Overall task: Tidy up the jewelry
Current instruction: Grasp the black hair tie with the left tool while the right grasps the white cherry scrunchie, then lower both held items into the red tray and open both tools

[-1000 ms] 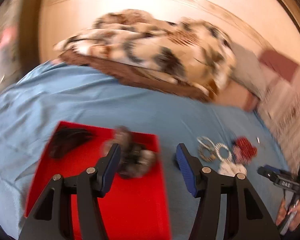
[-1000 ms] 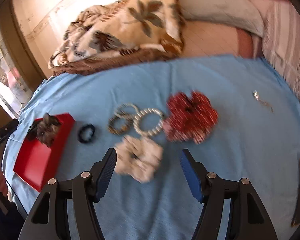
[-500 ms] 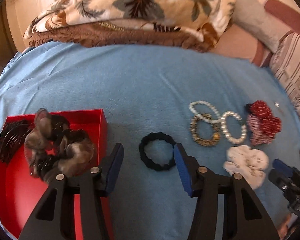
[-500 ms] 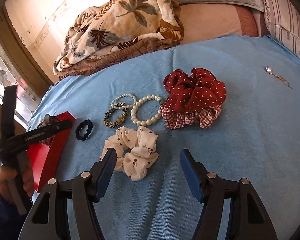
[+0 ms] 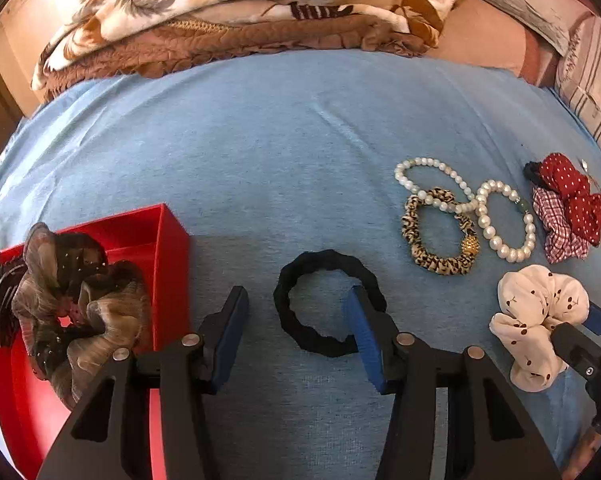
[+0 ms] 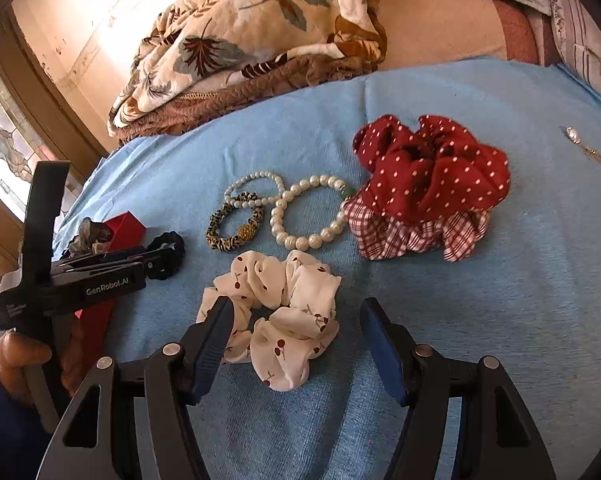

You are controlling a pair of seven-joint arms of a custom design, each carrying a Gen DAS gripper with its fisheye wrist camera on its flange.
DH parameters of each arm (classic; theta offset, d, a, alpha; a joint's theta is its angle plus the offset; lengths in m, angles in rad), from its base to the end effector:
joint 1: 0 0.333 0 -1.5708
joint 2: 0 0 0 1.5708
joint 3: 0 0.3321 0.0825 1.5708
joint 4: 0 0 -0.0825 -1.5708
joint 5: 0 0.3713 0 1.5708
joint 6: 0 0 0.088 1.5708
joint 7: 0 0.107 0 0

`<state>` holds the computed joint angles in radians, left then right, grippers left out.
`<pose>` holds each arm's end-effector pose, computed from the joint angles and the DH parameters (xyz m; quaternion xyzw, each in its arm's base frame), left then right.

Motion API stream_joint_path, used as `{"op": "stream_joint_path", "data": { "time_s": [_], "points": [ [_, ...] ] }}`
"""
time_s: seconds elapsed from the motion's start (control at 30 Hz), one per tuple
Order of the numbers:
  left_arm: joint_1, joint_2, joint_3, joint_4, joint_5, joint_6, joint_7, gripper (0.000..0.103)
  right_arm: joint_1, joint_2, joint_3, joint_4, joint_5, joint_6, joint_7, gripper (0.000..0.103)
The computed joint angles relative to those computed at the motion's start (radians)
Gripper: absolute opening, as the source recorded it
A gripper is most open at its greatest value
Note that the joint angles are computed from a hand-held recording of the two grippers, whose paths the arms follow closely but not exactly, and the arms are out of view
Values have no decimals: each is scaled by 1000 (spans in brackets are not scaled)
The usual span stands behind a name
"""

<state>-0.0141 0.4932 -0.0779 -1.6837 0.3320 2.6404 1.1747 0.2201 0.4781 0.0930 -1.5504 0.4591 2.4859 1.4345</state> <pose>0.7048 -0.0649 0.3864 -0.7080 0.6614 -0.1478 0.1985 0.6906 0.2086 0.4434 -0.7173 0.6318 0.0088 0.2936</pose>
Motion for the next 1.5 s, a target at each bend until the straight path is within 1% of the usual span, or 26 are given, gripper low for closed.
{"op": "stream_joint_path", "data": {
  "time_s": [0.03, 0.07, 0.13, 0.17, 0.2, 0.27, 0.3, 0.4, 0.6, 0.7, 0.77, 0.8, 0.83, 0.87, 0.93, 1.0, 1.1, 1.2, 1.33, 1.5],
  "points": [
    [5, 1, -9, -1, -6, 6, 13, 35, 0, 5, 0, 4, 1, -4, 2, 69],
    [2, 0, -9, -4, -2, 13, 16, 22, 1, 7, -1, 5, -1, -7, 4, 67],
    [-5, -2, -8, -5, 7, 15, 23, 7, 9, 6, -7, 2, -15, -1, 12, 63],
    [-10, -4, -8, -9, 16, 18, 32, 7, 10, 7, -8, 3, -20, -2, 15, 58],
    [-16, -9, -6, -18, 30, 26, 40, 6, 11, 8, -10, 5, -24, -4, 18, 47],
    [-16, -21, -14, -38, 30, 42, 55, 6, 17, 10, -17, 9, -45, -8, 29, 29],
    [-19, -29, -12, -51, 33, 51, 53, 6, 17, 9, -18, 6, -48, -7, 30, 22],
    [-20, -79, -11, -114, 38, 102, 41, 6, 7, 1, -6, -1, -30, -2, 22, 13],
    [19, -205, -39, -258, -20, 216, 58, 6, 13, -58, 4, -67, -13, 54, -12, 12],
    [53, -279, -53, -342, -81, 274, 85, 6, 21, -85, 2, -95, -12, 76, -10, 12],
    [85, -330, -63, -398, -144, 305, 118, 6, 23, -110, 4, -117, -4, 84, -14, 12],
    [91, -347, -58, -416, -161, 311, 124, 6, 26, -123, 3, -126, -8, 88, -16, 12],
    [90, -368, -41, -440, -154, 321, 108, 6, 30, -129, 2, -129, -12, 89, -17, 12],
    [87, -389, -10, -462, -119, 329, 66, 6, 36, -137, 1, -130, -20, 91, -15, 12],
    [95, -412, 16, -488, -91, 331, 23, 6, 44, -144, 3, -120, -25, 84, -12, 12],
    [123, -429, 34, -511, -105, 322, 13, 6, 50, -149, 11, -107, -19, 74, -13, 12],
    [148, -441, 66, -532, -31, 317, -56, 6, 67, -145, 19, -76, -23, 53, -16, 12],
    [183, -447, 86, -553, 1, 320, -97, 6, 96, -129, 25, -29, -49, 31, -17, 12],
    [213, -436, 109, -554, 90, 304, -185, 6, 128, -76, 42, 69, -55, -25, -9, 12],
    [242, -419, 108, -543, 76, 286, -169, 6, 170, 19, 56, 218, -61, -105, 25, 12]
  ]
}}
